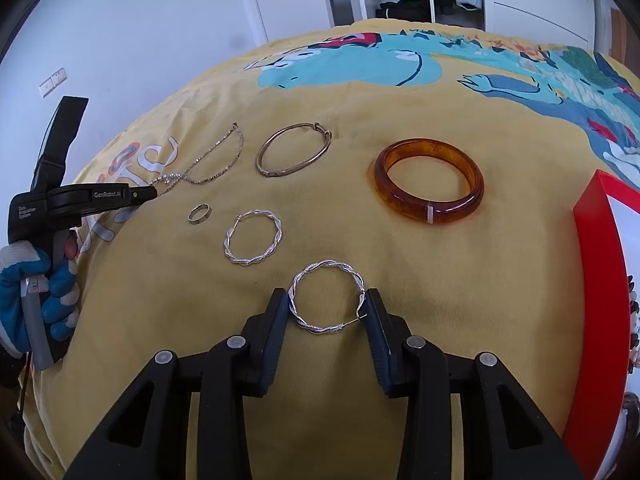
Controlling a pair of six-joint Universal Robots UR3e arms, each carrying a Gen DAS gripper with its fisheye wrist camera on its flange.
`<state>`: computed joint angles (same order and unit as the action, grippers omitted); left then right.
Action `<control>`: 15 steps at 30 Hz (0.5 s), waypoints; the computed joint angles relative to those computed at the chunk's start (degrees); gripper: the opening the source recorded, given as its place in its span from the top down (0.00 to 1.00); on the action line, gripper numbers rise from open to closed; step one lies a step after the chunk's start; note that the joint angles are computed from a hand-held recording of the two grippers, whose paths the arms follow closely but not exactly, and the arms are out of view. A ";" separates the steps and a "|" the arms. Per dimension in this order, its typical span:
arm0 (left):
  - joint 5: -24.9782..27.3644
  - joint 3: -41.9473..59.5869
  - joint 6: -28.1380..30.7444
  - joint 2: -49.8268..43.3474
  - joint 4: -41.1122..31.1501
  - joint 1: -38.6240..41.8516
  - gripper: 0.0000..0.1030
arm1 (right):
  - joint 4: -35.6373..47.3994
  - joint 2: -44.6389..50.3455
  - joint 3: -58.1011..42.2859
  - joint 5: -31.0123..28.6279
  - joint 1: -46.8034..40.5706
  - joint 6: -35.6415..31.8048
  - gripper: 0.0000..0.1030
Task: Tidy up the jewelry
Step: 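Grasp the pearl chain necklace with the left tool while the right tool grasps a twisted silver hoop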
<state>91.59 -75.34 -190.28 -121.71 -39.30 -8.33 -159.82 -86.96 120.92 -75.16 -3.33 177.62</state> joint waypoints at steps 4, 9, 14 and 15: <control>0.02 -0.15 -0.32 0.39 -0.27 -0.05 0.97 | 0.08 -0.50 0.09 0.24 -0.17 0.38 0.63; 0.37 -0.64 -0.20 0.85 0.16 -0.45 0.97 | -0.43 -1.58 1.02 0.57 -0.62 0.78 0.63; -0.45 -1.42 0.07 1.93 0.80 -0.51 0.97 | -0.94 -2.58 1.61 1.24 -1.14 0.86 0.63; -0.94 -1.42 -0.11 2.16 0.75 -0.44 0.97 | -0.94 -2.89 1.71 1.46 -1.28 0.90 0.63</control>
